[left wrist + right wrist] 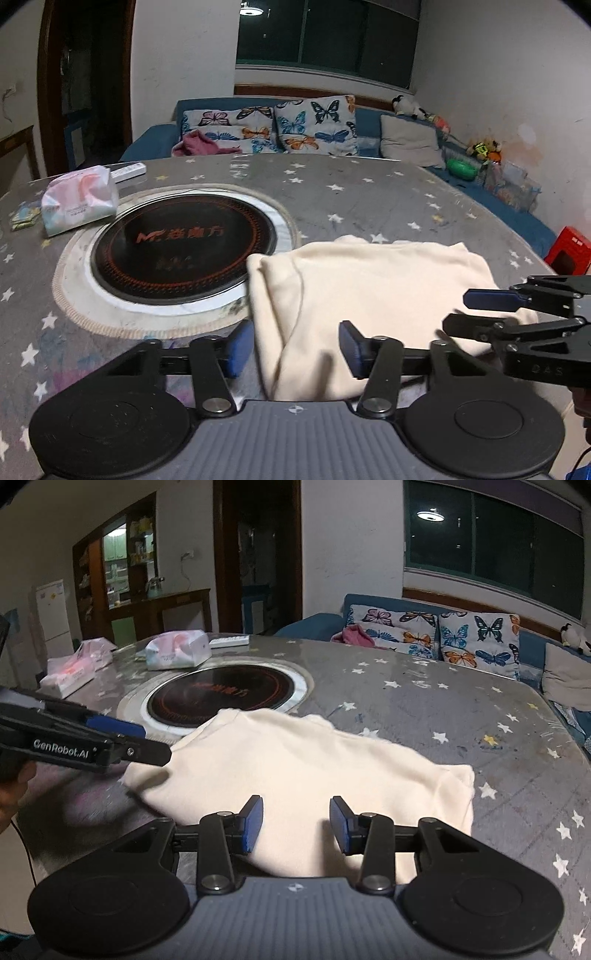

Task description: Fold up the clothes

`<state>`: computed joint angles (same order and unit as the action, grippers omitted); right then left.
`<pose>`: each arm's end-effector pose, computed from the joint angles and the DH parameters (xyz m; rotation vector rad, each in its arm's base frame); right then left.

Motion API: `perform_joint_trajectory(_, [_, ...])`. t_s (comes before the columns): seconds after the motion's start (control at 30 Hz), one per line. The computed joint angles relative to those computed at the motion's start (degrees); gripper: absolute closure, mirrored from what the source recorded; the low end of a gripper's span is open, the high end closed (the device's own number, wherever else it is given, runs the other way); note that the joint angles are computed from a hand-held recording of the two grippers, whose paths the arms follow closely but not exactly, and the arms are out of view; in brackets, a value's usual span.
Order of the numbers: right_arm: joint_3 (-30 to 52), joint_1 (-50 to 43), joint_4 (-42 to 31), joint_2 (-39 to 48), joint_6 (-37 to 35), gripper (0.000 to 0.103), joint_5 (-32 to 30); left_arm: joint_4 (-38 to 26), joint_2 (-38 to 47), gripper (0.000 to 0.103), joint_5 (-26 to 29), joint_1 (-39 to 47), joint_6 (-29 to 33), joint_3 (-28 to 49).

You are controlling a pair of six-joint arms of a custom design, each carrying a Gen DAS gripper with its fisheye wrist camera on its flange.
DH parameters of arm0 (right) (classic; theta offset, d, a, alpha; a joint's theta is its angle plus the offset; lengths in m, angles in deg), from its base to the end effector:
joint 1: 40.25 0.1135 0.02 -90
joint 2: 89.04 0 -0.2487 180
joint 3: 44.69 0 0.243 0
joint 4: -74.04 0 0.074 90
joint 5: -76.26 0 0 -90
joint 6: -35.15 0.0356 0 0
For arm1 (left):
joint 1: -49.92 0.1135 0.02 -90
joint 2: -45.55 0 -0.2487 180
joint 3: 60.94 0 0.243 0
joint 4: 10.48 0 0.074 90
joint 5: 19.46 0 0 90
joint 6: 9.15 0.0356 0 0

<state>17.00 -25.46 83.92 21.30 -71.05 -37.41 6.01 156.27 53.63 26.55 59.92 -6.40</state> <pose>0.3349 0.1032 0.0975 -0.8032 2.0672 0.4494 0.3037 -0.1200 0.0752 -0.1079 2.2270 -0.0876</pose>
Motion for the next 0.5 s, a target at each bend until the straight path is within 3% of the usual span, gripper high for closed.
perform_joint_trajectory(0.13, [3.3,-1.3,-0.8,2.3,2.1,0.063,-0.2,0.2,3.4,0.065,1.1,0.3,0.4,3.0])
perform_joint_trajectory(0.5, [12.7,-4.2,-4.9,8.1,5.3,0.064,1.2,1.4,5.8,0.061,2.4,0.9,0.8,3.7])
